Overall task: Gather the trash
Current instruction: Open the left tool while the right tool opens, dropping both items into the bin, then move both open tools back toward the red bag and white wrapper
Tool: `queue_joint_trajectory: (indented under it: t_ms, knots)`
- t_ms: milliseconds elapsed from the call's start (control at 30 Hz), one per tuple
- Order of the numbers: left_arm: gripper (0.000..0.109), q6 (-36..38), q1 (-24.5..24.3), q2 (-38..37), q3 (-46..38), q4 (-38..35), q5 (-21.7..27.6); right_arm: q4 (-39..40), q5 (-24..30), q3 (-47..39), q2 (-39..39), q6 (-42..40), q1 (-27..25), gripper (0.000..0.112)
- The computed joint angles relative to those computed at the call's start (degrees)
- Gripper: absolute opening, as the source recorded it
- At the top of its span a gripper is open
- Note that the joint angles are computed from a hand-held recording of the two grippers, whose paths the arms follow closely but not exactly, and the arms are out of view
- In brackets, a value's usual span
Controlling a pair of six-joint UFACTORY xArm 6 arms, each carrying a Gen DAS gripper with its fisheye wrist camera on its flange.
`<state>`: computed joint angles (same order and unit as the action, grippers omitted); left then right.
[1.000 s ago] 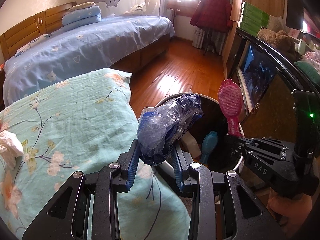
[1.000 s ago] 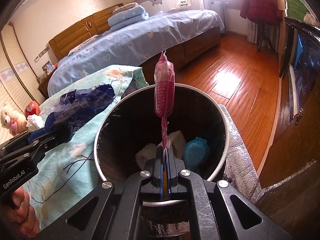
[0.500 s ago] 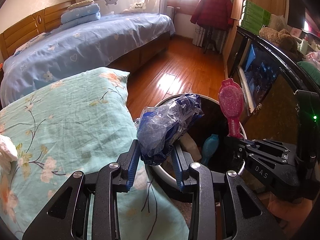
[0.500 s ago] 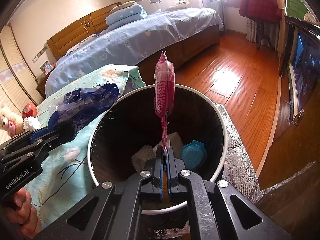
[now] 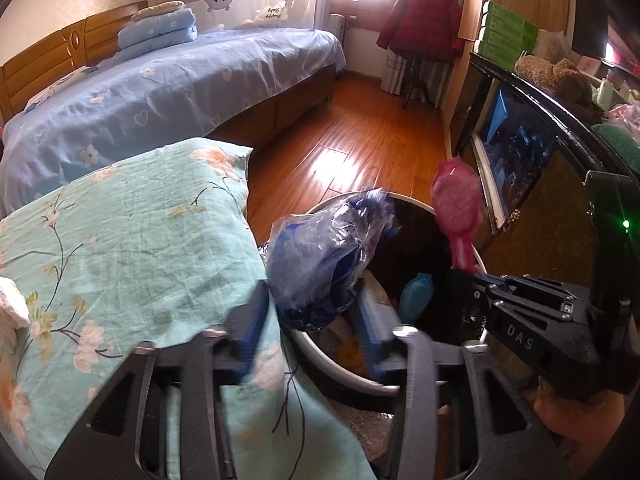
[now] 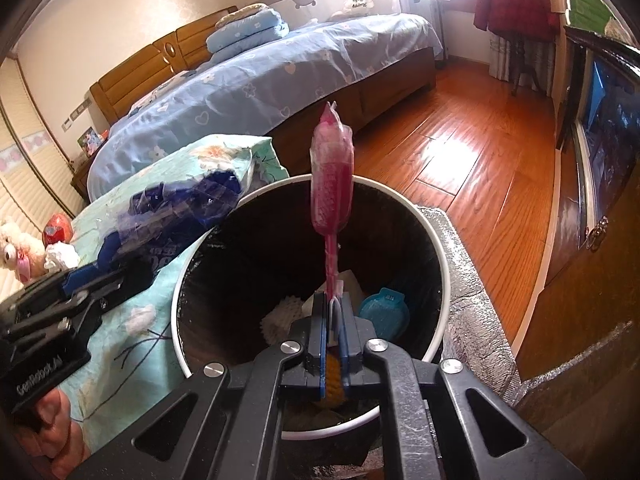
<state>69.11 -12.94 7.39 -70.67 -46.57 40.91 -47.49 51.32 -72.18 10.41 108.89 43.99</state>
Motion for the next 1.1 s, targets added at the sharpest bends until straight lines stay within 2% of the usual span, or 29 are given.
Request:
queue_joint_trajectory:
  t_ms: [67,100,167,200,267,367,500,667,933,1100]
  knots:
    - [0.058,0.23,0.6,-0.14,-0.04,-0.69,0.32,-0.48,-0.82,0.71,-0.59,1.13,-0.2,0.013]
    - [0.058,0.23,1.06,-0.22,-0.07,-0.77,0.84,-0.57,-0.79,0.73,-0.66,1.43,-0.14,0.029]
    - [0.06,0.35,2.06,-0.6,0.13,-0.89,1.69,-1.18,0.34,-0.03,-0.29,1.94,0.43,0.05]
    - [0.061,0.56,2.67,-0.78,0.28,-1.11,2.01,-1.52,1.1,-0.62,-0.01,2.2,0.85,0.056]
    - [0.065,1.06,4.11,-1.11,0.56,-1.72,2.52,-2.06,1.39,-1.52,0.52,2.48,1.23,0.058]
    - [0.065,0.44,6.84,-0.86,0.1,-1.77,4.14,-2.88,1.93,-3.62,1.96,3.05,1.95,0.073]
    - [0.065,1.06,10.15,-0.72,0.03,-2.44,4.02,-3.07,1.91,-7.72,4.88,2.07,2.65,0.079]
    - [0.065,-0.48,15.03,1.09,-2.47,-2.7,6.26,-3.6,1.69,-14.48,9.64,0.23,3.59,0.087]
    - [0.065,0.53,21.7,4.13,-5.97,-4.17,4.7,-1.15,1.02,-30.04,20.85,-7.26,4.38,0.09]
    - [0.065,0.7,24.93,7.42,-8.7,-3.72,1.86,1.48,1.1,-40.58,28.27,-12.68,4.69,0.09]
